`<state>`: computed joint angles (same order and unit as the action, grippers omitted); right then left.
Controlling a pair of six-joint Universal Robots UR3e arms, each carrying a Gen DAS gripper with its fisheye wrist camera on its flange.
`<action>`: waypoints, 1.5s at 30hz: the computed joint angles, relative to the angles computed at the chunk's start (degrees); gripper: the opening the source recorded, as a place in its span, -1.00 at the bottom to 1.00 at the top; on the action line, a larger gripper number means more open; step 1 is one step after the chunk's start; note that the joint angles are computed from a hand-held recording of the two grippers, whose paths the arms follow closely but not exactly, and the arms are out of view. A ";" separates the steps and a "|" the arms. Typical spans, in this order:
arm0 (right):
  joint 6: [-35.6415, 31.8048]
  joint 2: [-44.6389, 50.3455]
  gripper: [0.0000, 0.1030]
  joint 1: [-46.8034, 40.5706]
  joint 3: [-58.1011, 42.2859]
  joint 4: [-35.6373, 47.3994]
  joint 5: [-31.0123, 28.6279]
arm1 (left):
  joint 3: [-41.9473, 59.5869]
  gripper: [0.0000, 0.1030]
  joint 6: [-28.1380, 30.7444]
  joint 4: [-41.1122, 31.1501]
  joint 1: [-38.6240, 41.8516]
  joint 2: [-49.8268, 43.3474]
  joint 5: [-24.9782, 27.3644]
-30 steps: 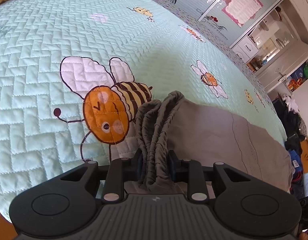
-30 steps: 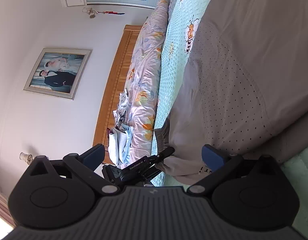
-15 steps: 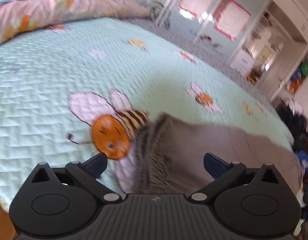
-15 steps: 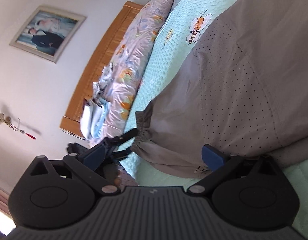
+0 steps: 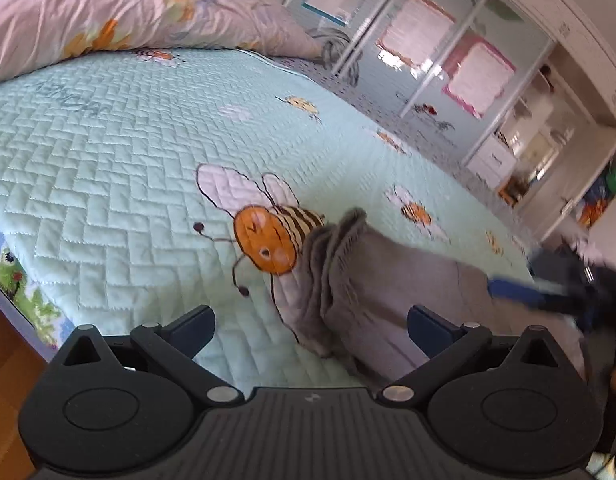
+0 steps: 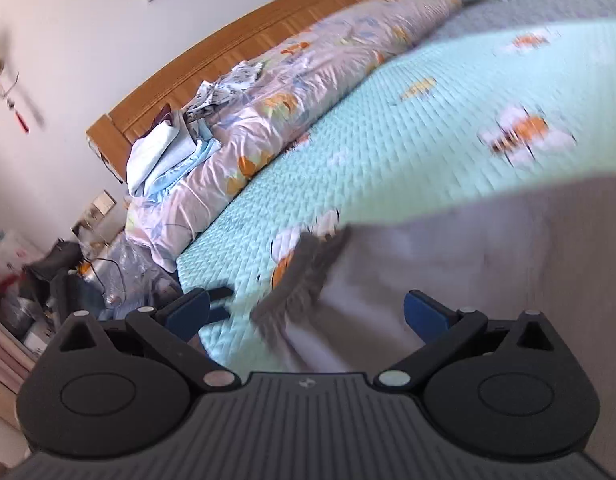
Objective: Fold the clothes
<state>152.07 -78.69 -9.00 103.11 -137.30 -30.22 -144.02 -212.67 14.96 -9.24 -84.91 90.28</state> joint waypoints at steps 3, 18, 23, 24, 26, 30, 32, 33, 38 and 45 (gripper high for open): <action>1.81 7.36 0.99 9.17 -12.23 -5.09 -11.90 | 2.22 0.99 2.43 0.51 -6.86 -3.12 5.92; 0.62 40.81 0.99 29.94 -64.00 11.93 -48.59 | 7.45 0.99 14.87 14.93 -14.65 -16.65 9.33; 3.78 40.97 0.99 27.78 -64.67 13.97 -44.95 | 4.99 0.99 14.30 17.82 -11.82 -17.10 7.60; 4.38 38.67 0.99 26.90 -61.03 12.29 -43.99 | 4.60 0.99 14.32 18.42 -11.11 -17.30 6.99; 5.85 31.68 0.99 23.68 -50.46 8.12 -37.67 | 4.47 0.99 14.55 18.90 -10.05 -17.84 5.53; 3.25 22.45 0.97 15.04 -39.88 18.37 -13.73 | 5.19 0.99 17.16 21.04 -8.76 -19.92 1.67; -1.64 21.92 0.86 13.22 -41.44 30.96 -6.89 | 6.24 0.99 19.08 22.76 -9.21 -21.47 0.66; -4.06 22.38 0.75 12.81 -43.23 37.27 -4.85 | 6.89 0.99 20.13 23.43 -9.61 -22.19 0.42; -0.10 22.83 0.75 12.20 -41.60 39.00 -3.78 | 9.17 0.99 21.37 19.05 -9.39 -22.80 -0.25; 8.09 20.28 0.75 10.25 -32.51 26.19 -11.03 | 10.53 0.98 18.88 8.36 -8.12 -19.61 0.45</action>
